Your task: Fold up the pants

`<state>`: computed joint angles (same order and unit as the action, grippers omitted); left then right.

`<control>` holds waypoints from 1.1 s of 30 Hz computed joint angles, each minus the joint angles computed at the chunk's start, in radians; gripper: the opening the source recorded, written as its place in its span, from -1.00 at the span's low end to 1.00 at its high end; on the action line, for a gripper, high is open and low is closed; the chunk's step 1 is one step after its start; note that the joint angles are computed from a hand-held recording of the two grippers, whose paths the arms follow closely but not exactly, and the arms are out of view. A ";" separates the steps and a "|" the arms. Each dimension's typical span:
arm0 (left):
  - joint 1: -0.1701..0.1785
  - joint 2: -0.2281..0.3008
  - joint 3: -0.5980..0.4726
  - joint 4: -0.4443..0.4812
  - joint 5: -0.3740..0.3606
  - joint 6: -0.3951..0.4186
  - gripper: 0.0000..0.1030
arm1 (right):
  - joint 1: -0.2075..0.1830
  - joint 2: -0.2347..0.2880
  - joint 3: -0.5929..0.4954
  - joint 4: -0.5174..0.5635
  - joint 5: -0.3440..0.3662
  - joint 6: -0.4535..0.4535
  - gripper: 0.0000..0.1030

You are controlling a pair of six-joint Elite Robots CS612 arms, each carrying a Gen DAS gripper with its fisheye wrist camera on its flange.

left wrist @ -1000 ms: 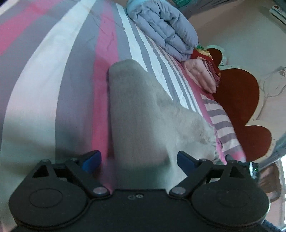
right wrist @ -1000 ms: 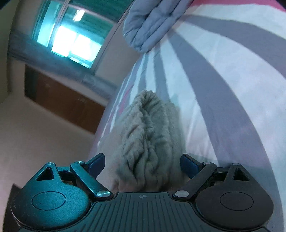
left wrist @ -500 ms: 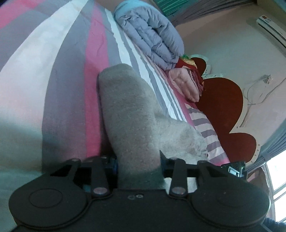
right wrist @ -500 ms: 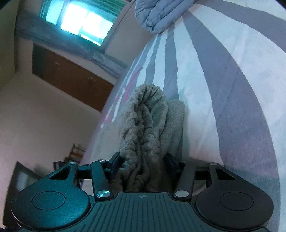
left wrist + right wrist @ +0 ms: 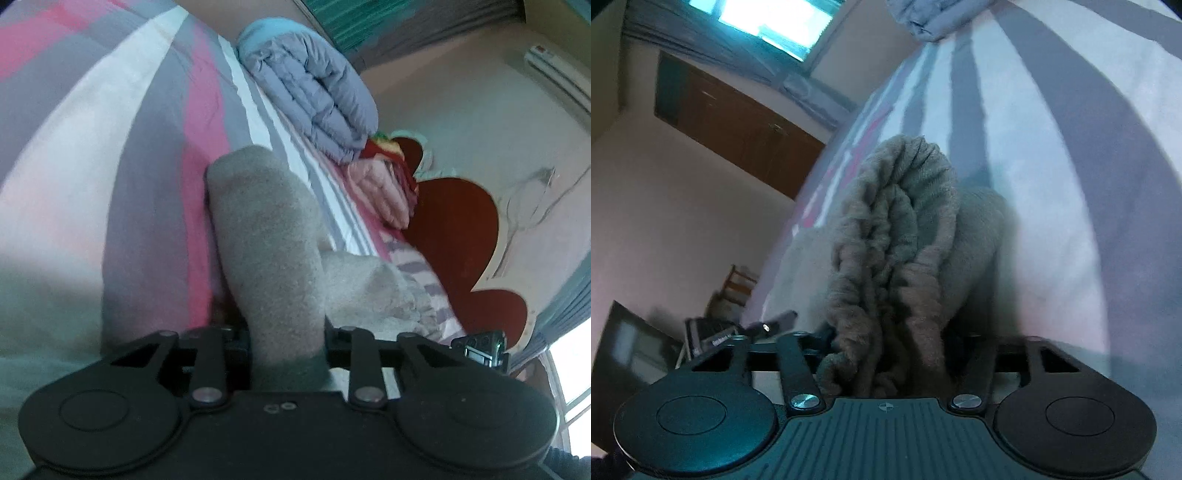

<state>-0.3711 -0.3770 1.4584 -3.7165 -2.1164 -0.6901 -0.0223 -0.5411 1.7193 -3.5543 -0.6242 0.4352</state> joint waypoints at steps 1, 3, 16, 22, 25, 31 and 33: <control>0.001 -0.007 0.005 0.001 0.006 0.020 -0.64 | -0.001 0.005 -0.009 -0.025 0.007 0.011 -0.06; 0.008 -0.014 -0.003 0.000 0.019 0.040 -0.64 | 0.004 0.014 -0.039 -0.063 0.017 0.022 -0.08; 0.078 0.077 -0.334 0.317 0.204 0.020 0.67 | 0.081 0.248 -0.646 0.213 -0.023 0.119 0.00; 0.077 0.089 -0.252 0.098 0.231 -0.014 0.68 | 0.077 0.347 -0.767 0.197 -0.049 0.319 0.42; 0.058 0.021 -0.097 0.038 0.302 0.050 0.69 | 0.053 0.322 -0.684 0.076 -0.046 0.398 0.45; -0.025 -0.108 0.213 -0.122 0.553 0.077 0.88 | 0.029 0.142 -0.282 -0.053 -0.164 0.108 0.82; -0.056 -0.132 0.268 -0.154 0.628 0.054 0.88 | 0.036 0.081 -0.161 -0.087 -0.238 -0.004 1.00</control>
<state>-0.4267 -0.5088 1.7267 -3.8701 -1.4880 -0.6363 0.0135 -0.4602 1.5585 -3.6408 -0.8623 0.4316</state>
